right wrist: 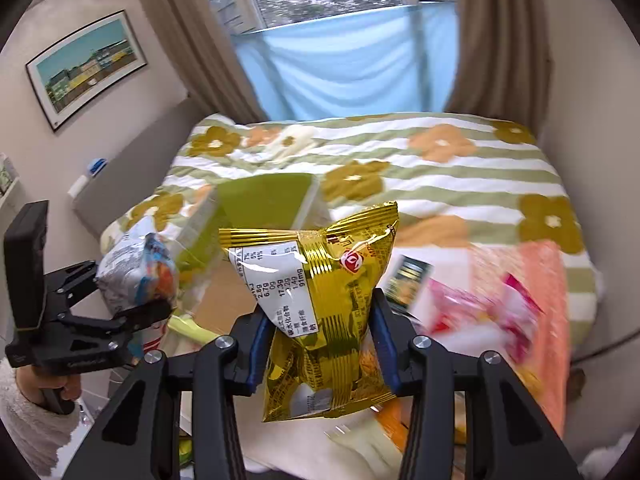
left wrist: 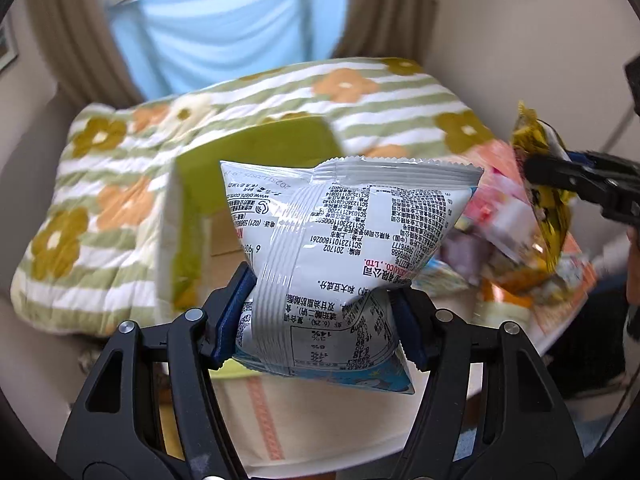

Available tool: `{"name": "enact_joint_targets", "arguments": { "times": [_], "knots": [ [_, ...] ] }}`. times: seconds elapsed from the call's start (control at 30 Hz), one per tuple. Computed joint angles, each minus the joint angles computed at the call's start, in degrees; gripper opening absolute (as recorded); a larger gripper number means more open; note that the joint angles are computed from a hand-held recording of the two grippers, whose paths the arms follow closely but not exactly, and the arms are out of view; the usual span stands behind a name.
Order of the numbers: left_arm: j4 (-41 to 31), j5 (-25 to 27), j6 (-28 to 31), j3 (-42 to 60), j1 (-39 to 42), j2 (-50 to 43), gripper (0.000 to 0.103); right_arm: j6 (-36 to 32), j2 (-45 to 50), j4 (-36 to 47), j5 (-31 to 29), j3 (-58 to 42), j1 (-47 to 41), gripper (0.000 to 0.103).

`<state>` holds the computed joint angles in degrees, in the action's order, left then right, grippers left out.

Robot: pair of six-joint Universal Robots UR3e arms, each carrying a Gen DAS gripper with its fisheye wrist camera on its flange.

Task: Organize snacks
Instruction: 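Carry both bags over the cardboard box and open both grippers to drop them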

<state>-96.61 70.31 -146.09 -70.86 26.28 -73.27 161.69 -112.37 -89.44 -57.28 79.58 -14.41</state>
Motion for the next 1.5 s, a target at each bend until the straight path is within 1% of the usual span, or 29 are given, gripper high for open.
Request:
{"name": "enact_joint_targets", "arguments": {
  "times": [0.07,0.2,0.3,0.43,0.47,0.57,0.6,0.63,0.67,0.73,0.83,0.93,1.07,1.2,1.27,1.43,1.47,1.5],
  "knots": [
    [1.08,0.46,-0.27,0.36,2.36,-2.69,0.061,6.89,6.55,-8.05,-3.48,-2.28,8.36,0.042],
    [4.75,2.47,-0.32,-2.01,4.19,-6.69,0.061,15.02,18.71,-14.08,-5.77,-9.72,18.19,0.042],
    [6.49,3.89,-0.54,-2.92,5.28,-10.23,0.061,18.79,28.53,-15.7,-9.53,-17.73,25.09,0.042],
    [9.31,5.79,-1.11,-3.51,4.41,-15.12,0.061,21.57,36.46,-16.45,-12.07,-24.14,29.78,0.042],
    [8.65,5.88,-1.16,-2.14,4.08,-16.4,0.061,22.32,38.09,-16.73,-12.84,-25.4,30.84,0.042],
    [7.72,5.34,-0.38,-0.9,3.19,-19.04,0.068,23.88,40.27,-17.62,-14.67,-26.41,32.68,0.042],
    [8.23,5.68,-0.3,-1.04,2.67,-19.33,0.08,24.06,41.1,-17.32,-15.13,-27.48,32.96,0.042],
    [9.58,6.37,-0.2,-1.81,2.18,-19.4,0.098,24.08,41.46,-17.29,-15.65,-27.81,33.12,0.042],
    [10.88,7.11,-0.26,-2.58,1.79,-19.21,0.103,24.06,41.94,-17.4,-16.39,-28.06,33.3,0.042],
    [11.48,6.32,0.37,-3.63,2.42,-18.44,0.103,24.1,43.51,-16.29,-17.74,-30.17,33.86,0.042],
    [10.55,5.18,0.69,-3.89,4.22,-17.53,0.103,23.87,45.24,-14.39,-17.32,-32.65,33.76,0.042],
    [12.03,6.8,-0.69,-5.38,5.71,-16.11,0.103,23.51,46.48,-13.47,-17.69,-33.96,33.73,0.042],
    [9.94,4.2,0.22,-6.74,9.32,-12.4,0.103,24.04,47.25,-12.52,-15.4,-34.15,33.26,0.042],
    [12.88,4.99,1.43,-11.0,10.12,-8.0,0.103,25.37,47.49,-11.49,-13.63,-34.31,33.34,0.042],
    [13.2,4.56,2.67,-13.11,10.89,-5.94,0.103,26.77,47.73,-10.57,-12.95,-34.79,33.7,0.042],
    [13.97,3.82,5.05,-17.97,12.49,-1.29,0.103,26.68,50.38,-8.5,-15.1,-37.31,35.47,0.042],
    [14.27,3.92,5.39,-18.73,12.84,-0.42,0.103,26.78,50.25,-9.21,-15.13,-36.56,35.63,0.042],
    [14.16,3.87,5.68,-19.26,13.2,0.34,0.103,27.16,49.34,-11.17,-15.87,-34.33,35.98,0.046]
  ]
}}
